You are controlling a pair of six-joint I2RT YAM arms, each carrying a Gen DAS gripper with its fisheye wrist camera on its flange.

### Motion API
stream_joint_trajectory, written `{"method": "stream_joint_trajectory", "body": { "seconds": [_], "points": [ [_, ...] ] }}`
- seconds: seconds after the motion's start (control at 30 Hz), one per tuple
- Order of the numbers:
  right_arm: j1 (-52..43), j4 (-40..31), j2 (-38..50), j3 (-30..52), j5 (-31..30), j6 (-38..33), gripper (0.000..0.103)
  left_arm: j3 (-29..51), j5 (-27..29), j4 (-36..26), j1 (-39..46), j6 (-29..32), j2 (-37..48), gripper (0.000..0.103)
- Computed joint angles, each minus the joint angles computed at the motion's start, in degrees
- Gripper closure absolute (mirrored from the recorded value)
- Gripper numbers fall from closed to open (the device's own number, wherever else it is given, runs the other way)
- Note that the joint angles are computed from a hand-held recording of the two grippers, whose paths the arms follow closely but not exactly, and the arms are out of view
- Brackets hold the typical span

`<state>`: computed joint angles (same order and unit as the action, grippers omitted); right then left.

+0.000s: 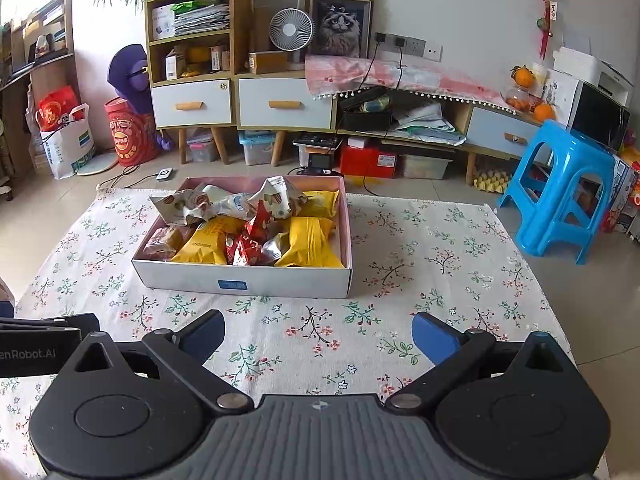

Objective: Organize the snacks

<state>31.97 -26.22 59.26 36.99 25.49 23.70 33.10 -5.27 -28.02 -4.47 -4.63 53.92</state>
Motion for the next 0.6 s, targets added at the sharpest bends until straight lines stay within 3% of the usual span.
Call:
{"method": "stream_joint_trajectory", "body": {
  "seconds": [0.6],
  "points": [
    [0.11,-0.72,-2.53,-0.39,-1.22,1.48,0.011,0.07,-0.72,0.07,1.10,0.20,-0.41,0.000]
  ]
}}
